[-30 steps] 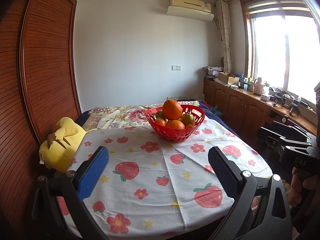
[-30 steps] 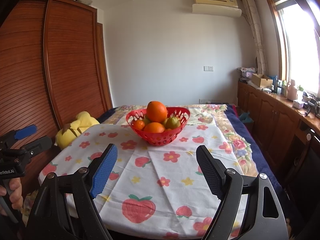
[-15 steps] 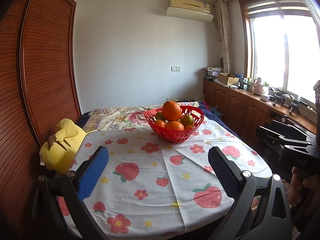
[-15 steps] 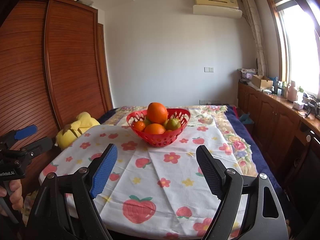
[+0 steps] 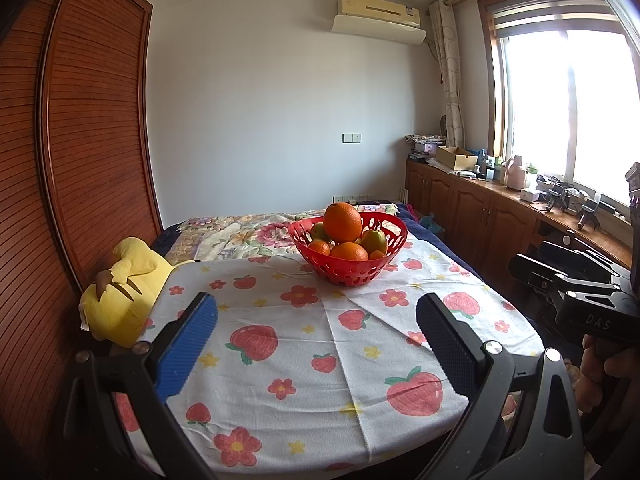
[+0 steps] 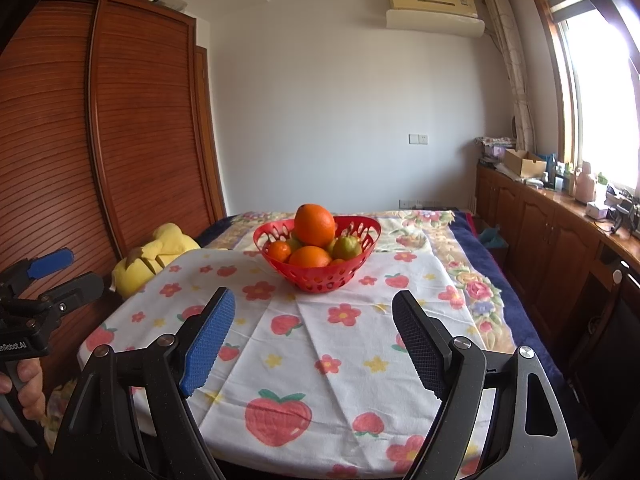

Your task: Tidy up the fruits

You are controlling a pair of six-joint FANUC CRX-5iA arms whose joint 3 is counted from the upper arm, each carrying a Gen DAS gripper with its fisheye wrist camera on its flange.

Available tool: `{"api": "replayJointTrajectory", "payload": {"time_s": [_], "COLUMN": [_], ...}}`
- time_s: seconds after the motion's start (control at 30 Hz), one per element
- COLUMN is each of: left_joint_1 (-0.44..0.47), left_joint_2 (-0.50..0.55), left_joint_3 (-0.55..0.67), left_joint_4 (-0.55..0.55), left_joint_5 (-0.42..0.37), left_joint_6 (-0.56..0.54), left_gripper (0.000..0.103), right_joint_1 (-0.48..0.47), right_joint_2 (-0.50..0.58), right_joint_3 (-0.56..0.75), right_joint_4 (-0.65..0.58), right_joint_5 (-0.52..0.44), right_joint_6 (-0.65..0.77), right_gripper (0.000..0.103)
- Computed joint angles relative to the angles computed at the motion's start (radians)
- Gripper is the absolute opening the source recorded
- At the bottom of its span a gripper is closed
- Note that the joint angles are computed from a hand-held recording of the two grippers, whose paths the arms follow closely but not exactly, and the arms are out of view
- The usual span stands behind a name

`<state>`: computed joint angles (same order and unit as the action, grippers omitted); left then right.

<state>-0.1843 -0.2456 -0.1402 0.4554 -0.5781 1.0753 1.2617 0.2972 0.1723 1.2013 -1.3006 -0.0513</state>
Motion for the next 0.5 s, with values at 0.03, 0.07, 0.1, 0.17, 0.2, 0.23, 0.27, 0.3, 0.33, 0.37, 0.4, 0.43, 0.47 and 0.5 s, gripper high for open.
{"api": "replayJointTrajectory", "payload": {"time_s": [0.03,0.07,0.1,0.17,0.2,0.23,0.27,0.3,0.33,0.37,0.4,0.43,0.47,0.5], "left_joint_1": [0.000,-0.001,-0.001,-0.004,-0.005,-0.005,-0.005,-0.005,-0.006,-0.005,-0.006,-0.005,-0.005,-0.005], "left_joint_2": [-0.001,-0.001,0.001,0.002,0.000,0.001,0.001,0.000,0.002,0.000,0.002,0.000,0.000,0.000], "left_joint_3": [0.000,0.002,0.004,0.009,0.009,0.010,0.010,0.008,0.010,0.009,0.011,0.009,0.008,0.008], "left_joint_4": [-0.003,-0.007,-0.007,-0.014,-0.015,-0.015,-0.014,-0.016,-0.017,-0.017,-0.018,-0.017,-0.017,-0.015], "left_joint_5": [0.000,-0.002,-0.004,-0.007,-0.008,-0.008,-0.007,-0.007,-0.007,-0.007,-0.008,-0.007,-0.007,-0.008], "left_joint_6": [0.003,0.008,0.007,0.014,0.015,0.016,0.016,0.017,0.018,0.017,0.019,0.017,0.018,0.017], "left_gripper": [0.100,0.100,0.100,0.100,0.100,0.100,0.100,0.100,0.100,0.100,0.100,0.100,0.100,0.100], "right_joint_1": [0.000,0.000,0.000,0.000,0.000,0.000,0.001,0.000,0.000,0.000,0.000,0.000,0.000,0.000], "right_joint_2": [0.000,0.000,0.000,0.000,0.000,0.000,0.000,0.000,0.000,0.000,0.000,0.000,0.000,0.000], "right_joint_3": [0.000,0.000,0.000,0.000,0.000,0.000,0.000,-0.001,-0.001,0.000,-0.001,0.000,0.000,0.000], "right_joint_4": [0.000,0.001,0.000,-0.001,-0.001,0.000,0.000,0.000,0.000,0.000,0.000,0.000,0.000,-0.001], "right_joint_5": [0.001,0.000,0.000,0.000,0.000,0.000,0.000,0.001,0.001,0.000,0.000,0.000,0.000,0.000], "right_joint_6": [0.000,0.000,0.000,-0.001,0.000,0.000,0.000,0.000,0.000,0.001,0.000,0.000,0.000,0.000], "right_gripper": [0.083,0.083,0.083,0.083,0.083,0.083,0.083,0.083,0.083,0.083,0.083,0.083,0.083,0.083]}}
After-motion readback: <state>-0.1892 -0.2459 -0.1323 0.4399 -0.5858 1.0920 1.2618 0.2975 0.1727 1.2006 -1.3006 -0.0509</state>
